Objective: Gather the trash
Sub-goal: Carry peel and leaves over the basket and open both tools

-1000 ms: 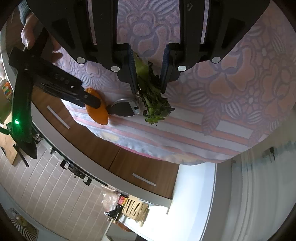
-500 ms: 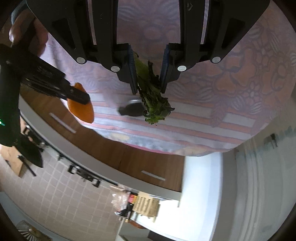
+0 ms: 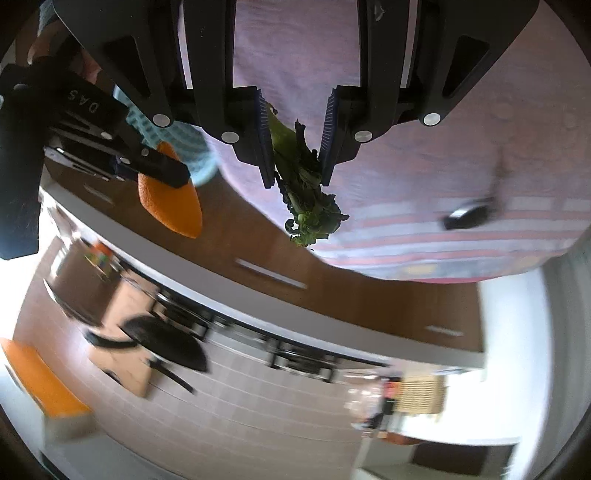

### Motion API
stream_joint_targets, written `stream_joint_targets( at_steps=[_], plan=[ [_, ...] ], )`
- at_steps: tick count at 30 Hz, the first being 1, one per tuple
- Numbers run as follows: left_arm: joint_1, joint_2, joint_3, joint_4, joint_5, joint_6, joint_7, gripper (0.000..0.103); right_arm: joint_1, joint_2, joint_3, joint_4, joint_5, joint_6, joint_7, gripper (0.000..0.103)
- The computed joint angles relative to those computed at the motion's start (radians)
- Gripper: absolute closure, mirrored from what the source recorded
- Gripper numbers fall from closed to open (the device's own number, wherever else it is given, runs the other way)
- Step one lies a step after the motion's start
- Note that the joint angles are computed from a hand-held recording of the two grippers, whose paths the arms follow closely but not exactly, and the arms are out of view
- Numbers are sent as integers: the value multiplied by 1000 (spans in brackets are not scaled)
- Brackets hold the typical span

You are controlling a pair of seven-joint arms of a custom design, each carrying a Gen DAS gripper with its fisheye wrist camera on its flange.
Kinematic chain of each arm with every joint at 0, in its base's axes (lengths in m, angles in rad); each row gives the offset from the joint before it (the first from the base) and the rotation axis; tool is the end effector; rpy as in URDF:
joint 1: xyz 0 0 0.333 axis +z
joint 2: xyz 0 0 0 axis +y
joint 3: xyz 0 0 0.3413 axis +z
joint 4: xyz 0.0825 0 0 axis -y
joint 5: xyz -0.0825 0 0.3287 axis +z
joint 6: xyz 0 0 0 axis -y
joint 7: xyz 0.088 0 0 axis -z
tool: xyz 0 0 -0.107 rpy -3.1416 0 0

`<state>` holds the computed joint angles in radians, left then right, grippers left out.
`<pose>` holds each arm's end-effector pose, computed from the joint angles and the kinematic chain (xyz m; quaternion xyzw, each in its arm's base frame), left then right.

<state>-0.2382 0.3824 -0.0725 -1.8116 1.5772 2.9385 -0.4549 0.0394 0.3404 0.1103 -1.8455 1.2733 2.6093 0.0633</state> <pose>0.5708 -0.2452 0.4244 -0.7039 0.5404 -0.3858 0.2522 0.6201 0.0651 0.4314 -0.7954 0.4086 -0.1177 0.4319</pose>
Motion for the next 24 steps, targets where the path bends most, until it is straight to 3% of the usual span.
stream_joint_targets(
  at_steps=[6, 10, 15, 19, 24],
  plan=[
    [-53, 126, -43, 141, -219, 25, 272, 81, -77, 7, -59, -30, 27, 41, 15, 83],
    [-58, 236, -113, 265, -421, 6, 528, 81, -129, 50, -79, -10, -4, 39, 83, 83],
    [-58, 388, -213, 446, -640, -62, 815, 81, -169, 116, -87, 35, -108, 59, 211, 83],
    [-61, 489, -270, 566, -776, -124, 982, 81, -184, 149, -66, 45, -165, 133, 253, 83],
    [-89, 579, -281, 692, -901, -206, 1102, 80, -220, 191, -43, 78, -223, 133, 311, 82]
  ],
)
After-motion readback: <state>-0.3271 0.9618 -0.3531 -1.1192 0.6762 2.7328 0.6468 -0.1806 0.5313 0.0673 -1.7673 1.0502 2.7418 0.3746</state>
